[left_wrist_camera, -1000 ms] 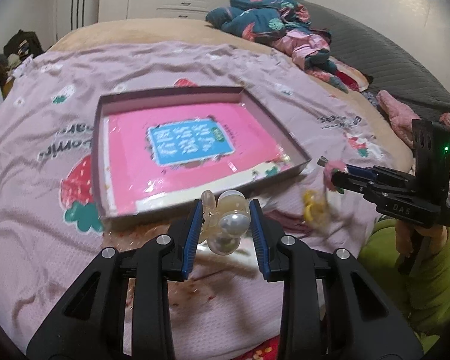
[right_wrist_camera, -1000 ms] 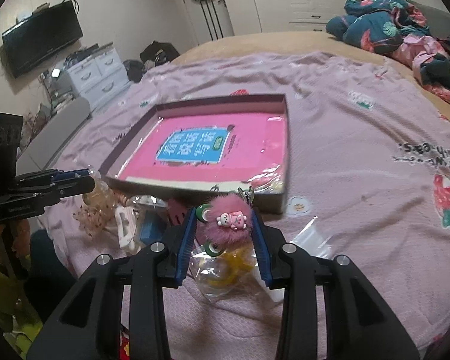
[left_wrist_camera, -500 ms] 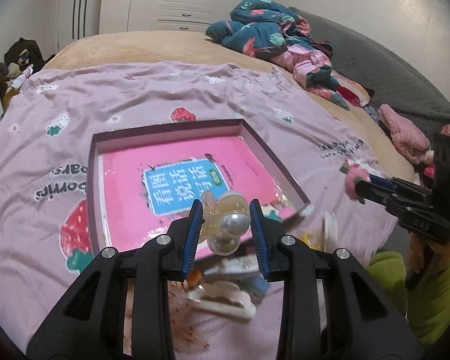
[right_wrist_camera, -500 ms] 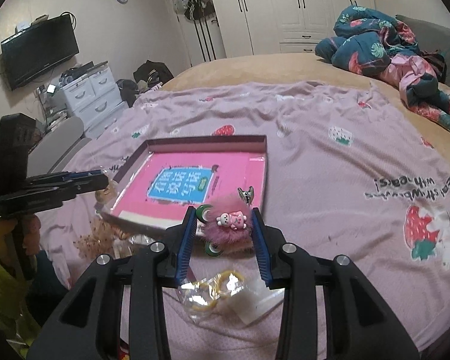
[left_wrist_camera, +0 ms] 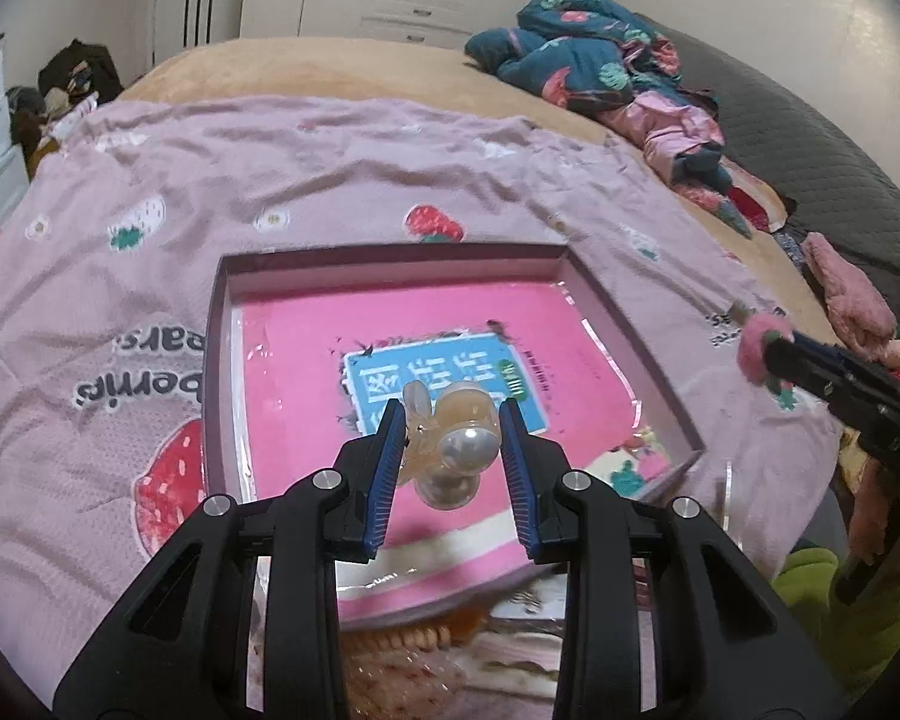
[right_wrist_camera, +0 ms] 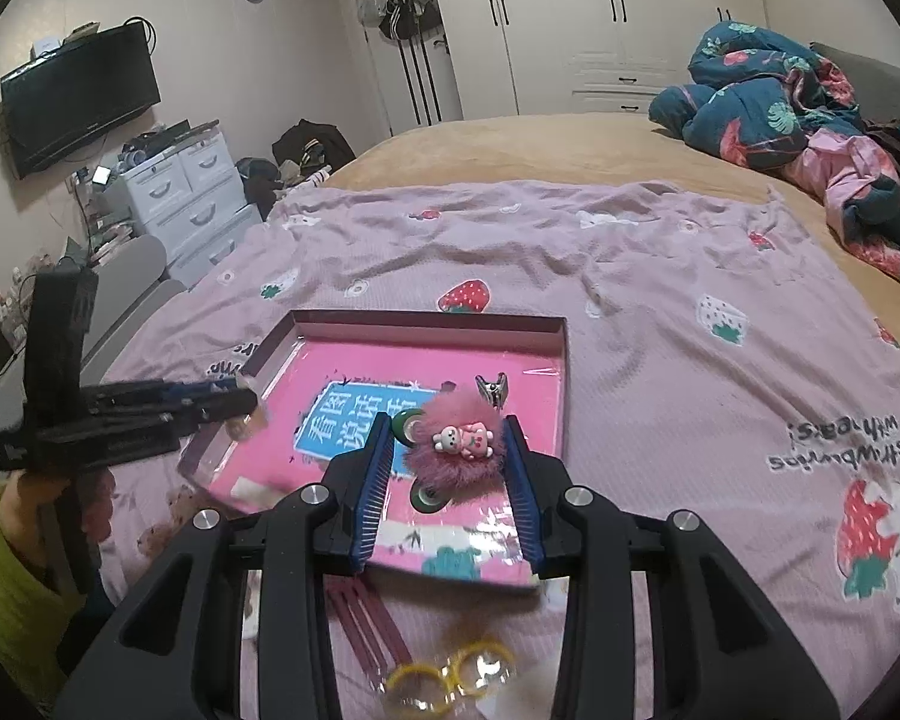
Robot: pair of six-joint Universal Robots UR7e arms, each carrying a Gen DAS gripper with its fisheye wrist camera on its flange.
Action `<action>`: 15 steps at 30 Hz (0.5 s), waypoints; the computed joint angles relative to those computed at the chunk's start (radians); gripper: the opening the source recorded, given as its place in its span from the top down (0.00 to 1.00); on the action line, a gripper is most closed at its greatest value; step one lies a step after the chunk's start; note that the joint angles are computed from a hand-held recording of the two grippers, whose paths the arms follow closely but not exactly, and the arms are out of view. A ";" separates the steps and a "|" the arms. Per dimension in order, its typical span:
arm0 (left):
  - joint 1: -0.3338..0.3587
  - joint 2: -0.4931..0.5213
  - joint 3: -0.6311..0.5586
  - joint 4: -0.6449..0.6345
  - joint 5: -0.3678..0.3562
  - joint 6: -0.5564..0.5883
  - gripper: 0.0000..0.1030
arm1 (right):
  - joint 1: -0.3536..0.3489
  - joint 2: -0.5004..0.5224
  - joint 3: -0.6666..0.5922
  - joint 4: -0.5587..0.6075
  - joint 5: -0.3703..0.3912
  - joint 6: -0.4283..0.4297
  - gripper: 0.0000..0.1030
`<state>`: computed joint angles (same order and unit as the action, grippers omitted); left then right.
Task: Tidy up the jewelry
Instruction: 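Carry both items into the box and open both grippers to release them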
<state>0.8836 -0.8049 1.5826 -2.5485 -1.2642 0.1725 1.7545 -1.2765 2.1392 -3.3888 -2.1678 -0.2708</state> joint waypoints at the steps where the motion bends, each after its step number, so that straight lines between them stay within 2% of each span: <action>1: 0.005 0.010 -0.009 0.005 0.005 -0.002 0.77 | -0.003 0.009 -0.011 0.006 -0.001 0.001 0.66; 8: 0.029 0.040 -0.022 0.014 0.032 -0.006 0.77 | -0.040 0.064 -0.074 0.065 0.004 0.027 0.66; 15: 0.045 0.044 -0.025 0.007 0.048 -0.004 0.77 | -0.076 0.130 -0.098 0.073 -0.045 0.055 0.66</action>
<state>0.9281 -0.7604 1.5579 -2.5413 -1.2167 0.1688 1.6782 -1.1469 2.0416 -3.3158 -2.2126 -0.2161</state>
